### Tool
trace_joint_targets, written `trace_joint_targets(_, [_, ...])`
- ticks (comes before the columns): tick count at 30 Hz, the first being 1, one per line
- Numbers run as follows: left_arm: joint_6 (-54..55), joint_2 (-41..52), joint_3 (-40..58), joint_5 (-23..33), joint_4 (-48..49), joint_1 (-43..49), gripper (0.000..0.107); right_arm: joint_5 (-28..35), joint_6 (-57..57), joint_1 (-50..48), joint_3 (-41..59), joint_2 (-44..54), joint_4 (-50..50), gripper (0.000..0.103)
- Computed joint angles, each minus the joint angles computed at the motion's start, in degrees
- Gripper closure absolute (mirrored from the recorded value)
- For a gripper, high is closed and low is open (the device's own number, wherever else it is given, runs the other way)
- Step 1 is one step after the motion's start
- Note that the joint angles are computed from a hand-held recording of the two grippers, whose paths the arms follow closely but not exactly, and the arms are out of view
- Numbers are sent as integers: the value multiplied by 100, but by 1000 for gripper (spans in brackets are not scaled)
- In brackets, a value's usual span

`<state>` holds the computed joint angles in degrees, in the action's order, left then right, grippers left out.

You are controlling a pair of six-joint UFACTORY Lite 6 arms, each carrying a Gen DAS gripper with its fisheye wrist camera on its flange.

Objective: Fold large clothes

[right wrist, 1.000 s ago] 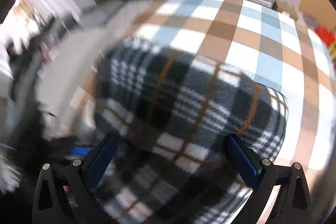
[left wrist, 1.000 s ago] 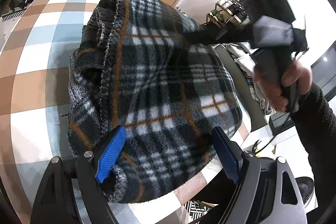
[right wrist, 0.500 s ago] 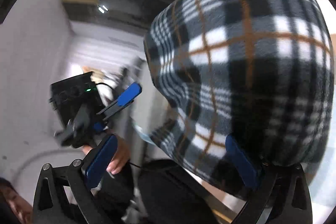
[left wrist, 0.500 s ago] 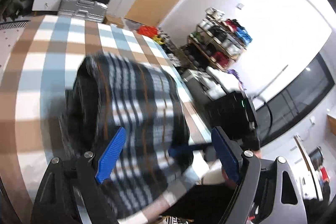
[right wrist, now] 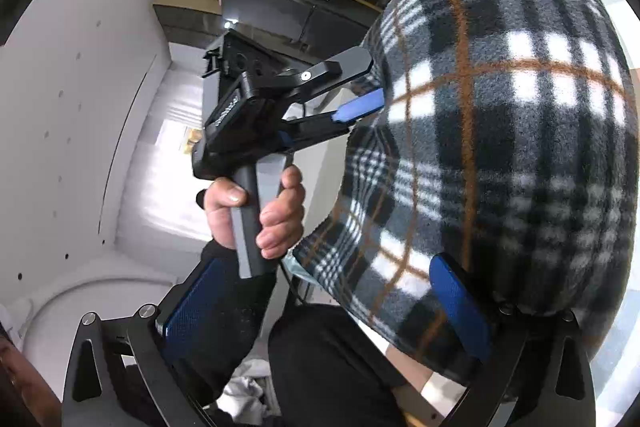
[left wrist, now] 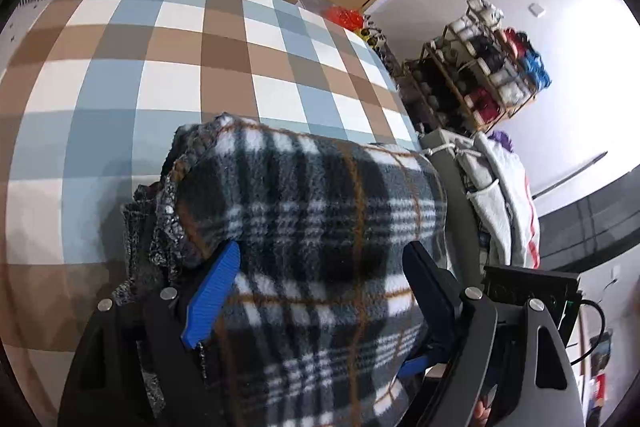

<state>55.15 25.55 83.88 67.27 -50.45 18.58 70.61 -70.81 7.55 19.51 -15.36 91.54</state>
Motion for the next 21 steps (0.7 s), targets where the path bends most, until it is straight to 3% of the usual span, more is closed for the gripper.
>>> trace_joint_targets(4, [-158, -173, -42, -5, 115, 12, 27, 304, -240, -233, -2, 281, -18, 0])
trace_joint_targets(8, [-1198, -306, 674, 196, 633, -439, 27, 581, -409, -593, 49, 538, -126, 0])
trace_joint_targets(12, [-1388, -795, 738, -180, 1014, -1047, 27, 586, -368, -679, -30, 441, -168, 0])
trace_joint_targets(16, [-1913, -174, 1020, -543, 1699, -1373, 27, 411, -375, -496, -103, 313, -9, 0])
trace_joint_targets(21, [-2098, 759, 1782, -232, 1530, -1171, 27, 0, -242, 11, -181, 0, 217, 0])
